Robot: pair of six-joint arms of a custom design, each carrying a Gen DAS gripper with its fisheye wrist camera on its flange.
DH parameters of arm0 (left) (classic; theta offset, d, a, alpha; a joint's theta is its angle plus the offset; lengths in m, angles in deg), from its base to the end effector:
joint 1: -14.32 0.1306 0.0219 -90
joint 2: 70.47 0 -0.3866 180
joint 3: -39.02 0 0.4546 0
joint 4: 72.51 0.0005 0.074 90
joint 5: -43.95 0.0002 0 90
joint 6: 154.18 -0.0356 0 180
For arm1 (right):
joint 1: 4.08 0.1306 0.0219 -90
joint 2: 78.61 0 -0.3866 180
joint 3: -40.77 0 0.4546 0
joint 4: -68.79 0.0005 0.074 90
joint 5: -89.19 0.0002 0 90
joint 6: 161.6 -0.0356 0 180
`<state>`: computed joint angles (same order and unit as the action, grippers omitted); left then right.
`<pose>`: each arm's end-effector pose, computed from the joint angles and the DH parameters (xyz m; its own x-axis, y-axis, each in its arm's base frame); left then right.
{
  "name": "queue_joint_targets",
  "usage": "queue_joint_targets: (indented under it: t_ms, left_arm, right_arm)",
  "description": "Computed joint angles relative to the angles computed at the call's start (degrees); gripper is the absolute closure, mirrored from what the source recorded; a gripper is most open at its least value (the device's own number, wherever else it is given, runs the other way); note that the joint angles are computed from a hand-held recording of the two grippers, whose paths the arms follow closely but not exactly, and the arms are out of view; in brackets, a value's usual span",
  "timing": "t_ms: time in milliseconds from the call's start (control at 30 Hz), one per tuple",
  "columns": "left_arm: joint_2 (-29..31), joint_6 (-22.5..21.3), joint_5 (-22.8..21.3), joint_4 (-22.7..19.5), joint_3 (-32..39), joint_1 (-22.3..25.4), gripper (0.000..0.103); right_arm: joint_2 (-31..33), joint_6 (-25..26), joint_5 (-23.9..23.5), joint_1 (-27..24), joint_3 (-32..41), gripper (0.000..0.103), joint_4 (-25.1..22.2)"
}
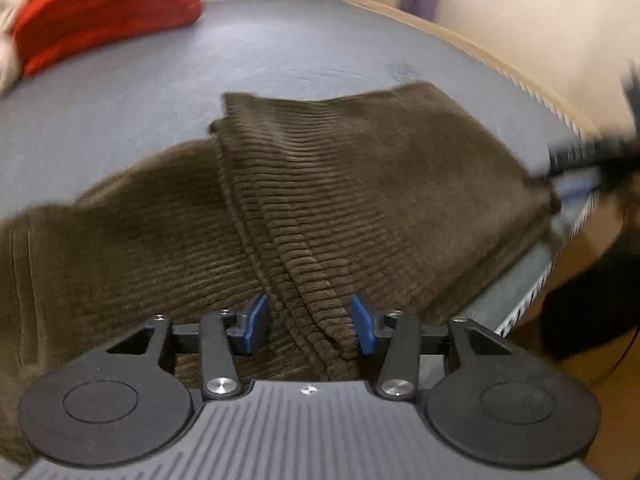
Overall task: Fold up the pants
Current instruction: 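Lay the cuff over the folded pants with the right gripper and regrasp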
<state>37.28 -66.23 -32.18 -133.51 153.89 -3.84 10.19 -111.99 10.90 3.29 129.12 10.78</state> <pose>0.6193 -0.2126 0.4673 -0.7514 0.2830 -0.5960 0.4640 0.8689 -0.1724 0.5218 0.0597 0.4207 -0.6569 0.5548 -0.5105 0.5322 0.8209 0.2072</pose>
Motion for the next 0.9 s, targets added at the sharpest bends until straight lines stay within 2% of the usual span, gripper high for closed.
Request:
queue_joint_targets:
  t_ms: [33, 100, 233, 300, 433, 600, 733, 767, 833, 900]
  left_arm:
    - [0.43, 1.62, 0.72, -0.46, 0.39, 0.40, 0.042]
    - [1.10, 3.60, 1.87, -1.28, 1.21, 1.14, 0.039]
    - [1.16, 2.73, 0.98, -0.52, 1.28, 0.95, 0.038]
    - [0.61, 2.09, 0.39, 0.14, 0.57, 0.85, 0.038]
    - [-0.41, 2.26, 0.33, 1.29, -0.59, 1.27, 0.038]
    - [-1.56, 4.53, -0.24, 2.99, -1.25, 2.05, 0.038]
    - [-2.24, 6.25, -0.30, 5.28, -1.94, 2.62, 0.037]
    - [-2.58, 6.43, -0.34, 6.01, -2.31, 2.69, 0.037]
    - [-3.55, 6.65, -0.14, 7.80, -3.05, 2.87, 0.032]
    - [-4.51, 6.75, 1.05, 9.21, -3.16, 3.18, 0.025]
  right_arm:
    - [-0.19, -2.24, -1.69, -0.59, -0.52, 0.033, 0.25]
    - [-0.43, -5.63, -4.11, -1.60, -1.16, 0.031, 1.08]
    - [-1.08, -5.66, -5.83, -1.80, -1.75, 0.033, 3.18]
    - [-1.06, -5.27, -7.75, -1.79, -1.36, 0.039, 4.26]
    - [-0.69, -3.97, -6.78, -1.25, -0.50, 0.041, 3.56]
    - [-1.78, -5.27, -7.21, -1.92, -1.83, 0.066, 5.01]
    - [-2.94, -4.76, -6.05, -1.25, -2.46, 0.075, 7.05]
    - [-3.57, -4.06, -4.72, -0.61, -2.56, 0.077, 7.63]
    - [-4.97, 0.78, -0.42, 1.62, -2.60, 0.079, 10.21]
    - [-6.99, 11.43, 4.63, 5.33, -3.12, 0.080, 15.89]
